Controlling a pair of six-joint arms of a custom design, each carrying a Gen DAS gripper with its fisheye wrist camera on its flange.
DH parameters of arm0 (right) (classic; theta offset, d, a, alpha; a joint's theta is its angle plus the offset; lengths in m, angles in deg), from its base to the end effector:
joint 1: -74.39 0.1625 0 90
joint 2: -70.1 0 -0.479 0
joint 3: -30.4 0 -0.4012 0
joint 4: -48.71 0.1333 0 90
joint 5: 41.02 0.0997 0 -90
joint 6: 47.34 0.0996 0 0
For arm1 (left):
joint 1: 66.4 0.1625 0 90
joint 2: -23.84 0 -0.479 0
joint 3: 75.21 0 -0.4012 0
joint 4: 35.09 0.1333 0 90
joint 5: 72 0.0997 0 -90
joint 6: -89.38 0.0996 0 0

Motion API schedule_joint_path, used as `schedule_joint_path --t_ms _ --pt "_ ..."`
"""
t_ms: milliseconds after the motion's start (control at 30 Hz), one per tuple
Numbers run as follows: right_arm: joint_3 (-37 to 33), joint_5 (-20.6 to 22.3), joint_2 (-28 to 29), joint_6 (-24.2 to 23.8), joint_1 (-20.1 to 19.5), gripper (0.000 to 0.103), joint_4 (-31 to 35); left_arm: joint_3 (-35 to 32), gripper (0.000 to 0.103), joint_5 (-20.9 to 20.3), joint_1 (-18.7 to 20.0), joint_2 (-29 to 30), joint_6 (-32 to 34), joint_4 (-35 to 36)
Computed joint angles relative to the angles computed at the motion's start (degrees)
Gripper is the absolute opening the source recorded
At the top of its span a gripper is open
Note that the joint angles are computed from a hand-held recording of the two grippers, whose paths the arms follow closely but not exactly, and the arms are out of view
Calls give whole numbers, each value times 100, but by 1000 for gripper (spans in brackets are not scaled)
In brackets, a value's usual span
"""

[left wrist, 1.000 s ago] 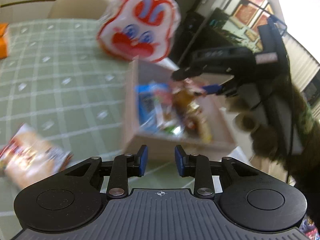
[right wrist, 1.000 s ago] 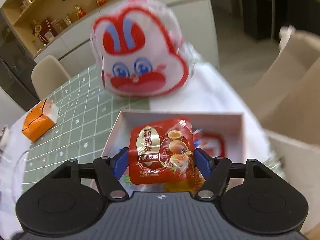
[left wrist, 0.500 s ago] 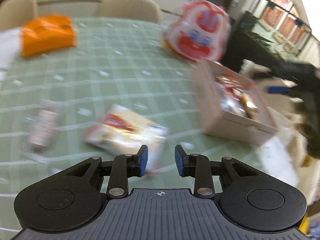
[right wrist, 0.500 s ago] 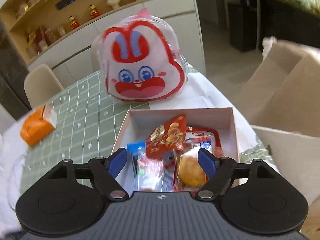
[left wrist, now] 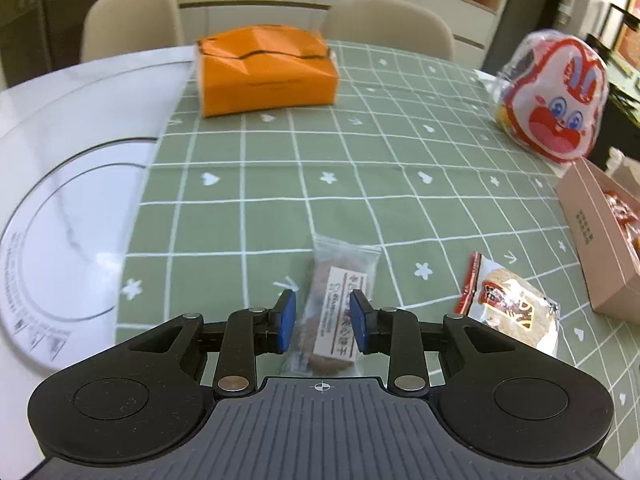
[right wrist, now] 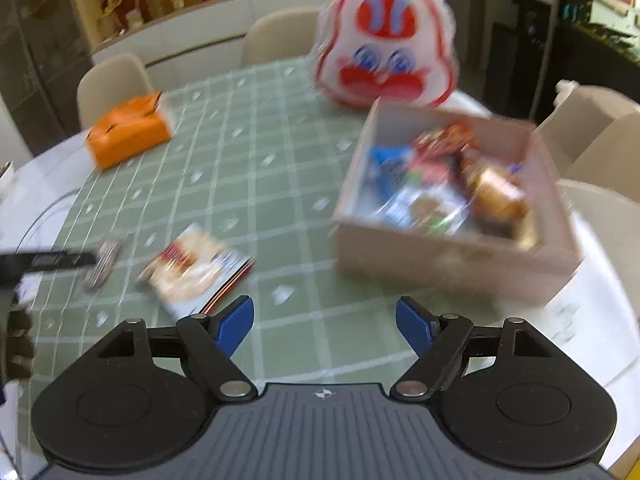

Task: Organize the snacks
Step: 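Grasp the brown biscuit packet with the left tool while right tool grasps the rice cracker bag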

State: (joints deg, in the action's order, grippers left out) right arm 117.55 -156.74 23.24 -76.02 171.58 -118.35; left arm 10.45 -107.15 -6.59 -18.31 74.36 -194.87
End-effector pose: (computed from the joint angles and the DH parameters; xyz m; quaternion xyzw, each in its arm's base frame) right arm 0.1854 -0.7498 0.2404 0.2181 -0.9018 0.2627 0.2648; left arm -0.1970 -0.7657 0.2004 0.0103 0.8706 -0.3586 0.3365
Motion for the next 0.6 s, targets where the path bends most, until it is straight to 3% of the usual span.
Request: schedule_joint_path --t_ms 233,400,500,600 --pt "176 -211 85 135 100 79 34 -219 43 -208 38 213 599 -31" --pt "146 -227 138 140 95 79 122 -273 57 -337 21 295 1284 48" --pt "125 -202 205 10 110 79 28 -224 57 -389 34 280 1398 -80" --pt "54 -142 315 -423 147 79 -172 -141 53 -546 79 203 1265 -243"
